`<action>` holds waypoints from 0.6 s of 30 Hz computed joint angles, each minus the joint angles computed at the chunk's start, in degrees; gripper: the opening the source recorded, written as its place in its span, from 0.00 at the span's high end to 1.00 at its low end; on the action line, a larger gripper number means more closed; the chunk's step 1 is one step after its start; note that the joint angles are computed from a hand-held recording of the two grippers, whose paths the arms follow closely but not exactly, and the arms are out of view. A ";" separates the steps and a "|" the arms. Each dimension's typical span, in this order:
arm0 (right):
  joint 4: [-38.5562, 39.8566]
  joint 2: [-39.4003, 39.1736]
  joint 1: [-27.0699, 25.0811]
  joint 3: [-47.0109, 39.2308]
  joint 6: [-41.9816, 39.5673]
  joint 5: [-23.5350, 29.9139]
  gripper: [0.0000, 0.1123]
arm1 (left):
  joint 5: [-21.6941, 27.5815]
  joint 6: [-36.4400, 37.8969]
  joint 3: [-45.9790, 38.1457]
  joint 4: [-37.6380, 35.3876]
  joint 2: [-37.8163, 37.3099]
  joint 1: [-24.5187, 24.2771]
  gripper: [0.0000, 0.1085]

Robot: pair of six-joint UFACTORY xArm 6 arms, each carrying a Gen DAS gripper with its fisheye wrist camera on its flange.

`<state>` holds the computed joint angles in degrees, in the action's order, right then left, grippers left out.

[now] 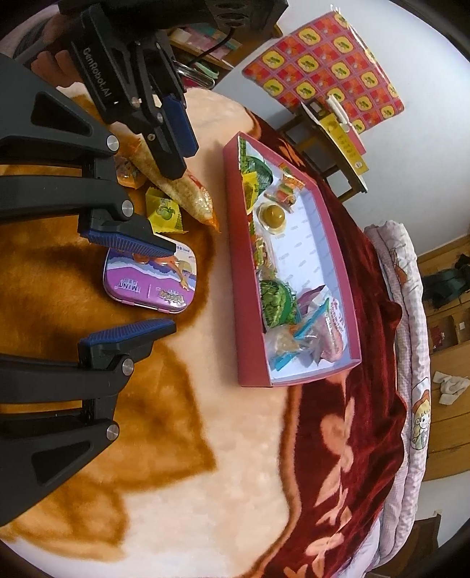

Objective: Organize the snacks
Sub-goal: 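Move the left gripper to the large ISTIC bread bag while the right gripper approaches the purple tin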

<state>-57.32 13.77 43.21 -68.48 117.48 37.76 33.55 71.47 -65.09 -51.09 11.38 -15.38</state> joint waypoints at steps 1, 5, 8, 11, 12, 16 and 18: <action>0.23 0.17 -0.01 -0.13 -0.18 -0.11 0.67 | -0.50 0.11 0.17 0.07 0.04 -0.17 0.63; -0.08 0.41 -0.06 -0.26 -0.02 -0.46 0.67 | -1.22 1.39 0.59 -0.73 0.01 -0.34 0.60; -0.33 0.44 -0.12 -0.23 0.42 -0.82 0.67 | -1.15 1.39 0.62 -0.84 0.05 -0.31 0.59; -0.74 0.49 -0.17 -0.20 1.07 -1.33 0.67 | -1.16 1.30 0.71 -0.97 0.00 -0.40 0.58; -0.86 0.53 -0.21 -0.21 1.21 -1.44 0.67 | -1.29 1.31 0.71 -1.10 0.08 -0.56 0.58; -1.79 0.40 -0.23 0.24 2.65 -1.93 0.67 | -0.96 1.06 0.50 -0.94 0.52 -0.46 0.56; -2.45 0.29 -0.45 0.67 3.58 -3.01 0.67 | -1.08 1.43 0.45 -1.05 0.61 -0.47 0.56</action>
<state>-59.78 14.06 42.76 -67.81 121.06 34.75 32.47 72.90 -64.65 -52.14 11.99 -15.85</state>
